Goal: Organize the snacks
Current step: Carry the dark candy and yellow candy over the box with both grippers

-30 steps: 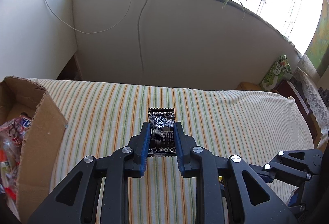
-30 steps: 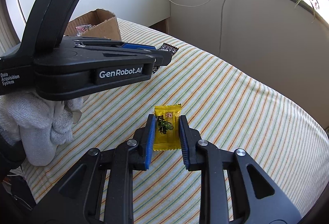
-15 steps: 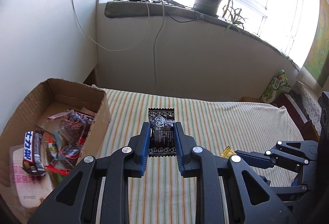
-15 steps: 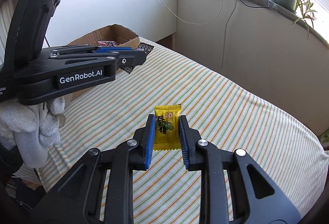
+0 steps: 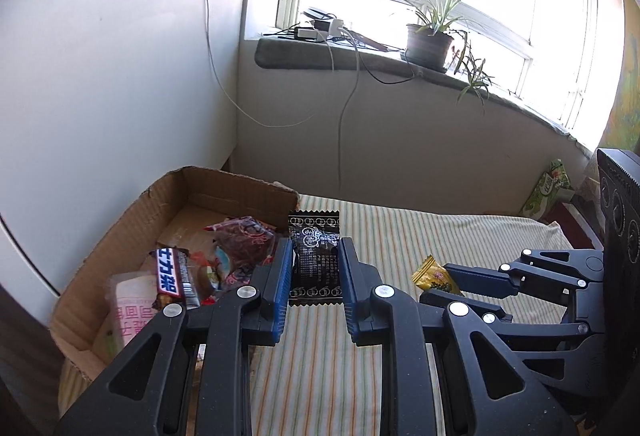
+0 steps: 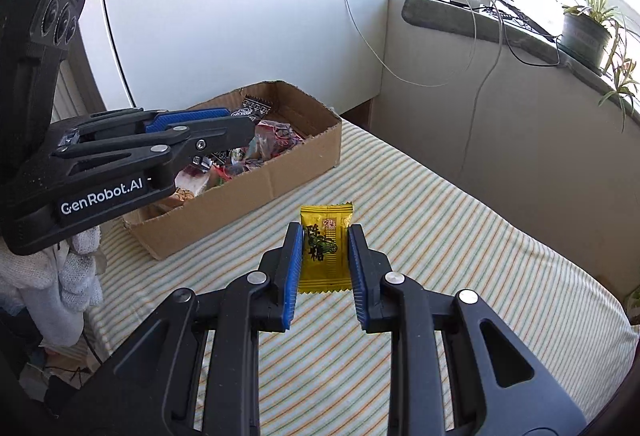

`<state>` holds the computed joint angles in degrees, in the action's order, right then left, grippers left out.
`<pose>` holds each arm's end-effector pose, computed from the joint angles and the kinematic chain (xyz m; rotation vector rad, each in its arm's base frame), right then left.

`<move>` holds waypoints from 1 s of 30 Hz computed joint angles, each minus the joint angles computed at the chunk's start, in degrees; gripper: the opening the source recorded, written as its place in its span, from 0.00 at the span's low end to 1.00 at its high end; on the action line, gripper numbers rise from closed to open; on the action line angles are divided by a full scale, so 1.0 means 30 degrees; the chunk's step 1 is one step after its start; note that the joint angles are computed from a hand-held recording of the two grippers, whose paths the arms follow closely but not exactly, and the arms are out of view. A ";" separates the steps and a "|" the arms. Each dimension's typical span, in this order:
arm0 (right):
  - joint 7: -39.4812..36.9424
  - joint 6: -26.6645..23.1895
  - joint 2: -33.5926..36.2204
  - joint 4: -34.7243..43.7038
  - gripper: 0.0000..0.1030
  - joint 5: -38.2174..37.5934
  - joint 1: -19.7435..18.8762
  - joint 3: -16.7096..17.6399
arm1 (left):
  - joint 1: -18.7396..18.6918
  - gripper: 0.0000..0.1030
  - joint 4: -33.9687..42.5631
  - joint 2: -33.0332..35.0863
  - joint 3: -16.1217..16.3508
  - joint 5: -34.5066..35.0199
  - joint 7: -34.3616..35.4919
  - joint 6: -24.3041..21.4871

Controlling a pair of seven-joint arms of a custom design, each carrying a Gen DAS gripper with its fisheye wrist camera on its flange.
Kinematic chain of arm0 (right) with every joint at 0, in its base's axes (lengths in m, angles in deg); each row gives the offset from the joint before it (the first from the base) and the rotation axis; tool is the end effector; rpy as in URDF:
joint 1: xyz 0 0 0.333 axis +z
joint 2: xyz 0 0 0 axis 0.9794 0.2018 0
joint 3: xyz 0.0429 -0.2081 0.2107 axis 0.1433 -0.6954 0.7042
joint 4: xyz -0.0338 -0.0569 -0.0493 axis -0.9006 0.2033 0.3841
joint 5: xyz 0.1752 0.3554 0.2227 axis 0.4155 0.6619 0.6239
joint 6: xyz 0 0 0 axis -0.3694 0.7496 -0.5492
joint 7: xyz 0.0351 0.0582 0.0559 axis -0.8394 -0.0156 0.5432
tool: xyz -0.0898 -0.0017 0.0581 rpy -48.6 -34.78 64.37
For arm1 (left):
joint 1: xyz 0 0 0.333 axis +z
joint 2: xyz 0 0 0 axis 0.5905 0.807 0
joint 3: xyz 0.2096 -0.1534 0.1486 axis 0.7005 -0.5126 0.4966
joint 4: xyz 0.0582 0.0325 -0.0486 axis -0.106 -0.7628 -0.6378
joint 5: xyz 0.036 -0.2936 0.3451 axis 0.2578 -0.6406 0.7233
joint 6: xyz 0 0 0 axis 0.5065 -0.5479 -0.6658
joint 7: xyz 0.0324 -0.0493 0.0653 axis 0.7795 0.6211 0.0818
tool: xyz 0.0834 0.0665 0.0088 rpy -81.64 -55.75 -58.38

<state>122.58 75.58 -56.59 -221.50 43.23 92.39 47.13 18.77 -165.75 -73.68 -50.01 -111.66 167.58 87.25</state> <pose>0.4928 0.3024 0.4409 -1.9768 1.4607 -0.6480 0.5328 -0.1276 0.4233 -1.4008 2.0696 -1.1894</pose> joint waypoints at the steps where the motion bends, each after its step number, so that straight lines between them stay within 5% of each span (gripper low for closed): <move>1: 0.0080 0.0023 0.0240 0.0271 0.23 -0.0119 -0.0012 0.0087 | 0.0145 0.21 -0.0083 -0.0089 0.0076 0.0177 -0.0254 -0.0128; 13: -0.0297 0.0323 0.3497 0.3845 0.23 -0.0575 0.1872 -0.1266 | 0.0933 0.21 -0.0681 -0.0437 0.1100 0.0813 -0.0909 0.0341; 30: -0.3835 0.0066 0.6772 0.7322 0.23 0.2503 0.4704 -0.3261 | 0.1058 0.21 -0.0959 -0.0395 0.1908 0.1858 -0.1536 0.1011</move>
<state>111.08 75.78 -36.27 -199.54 50.73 106.50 37.35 21.94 -168.63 -74.86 -44.28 -106.09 162.97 90.28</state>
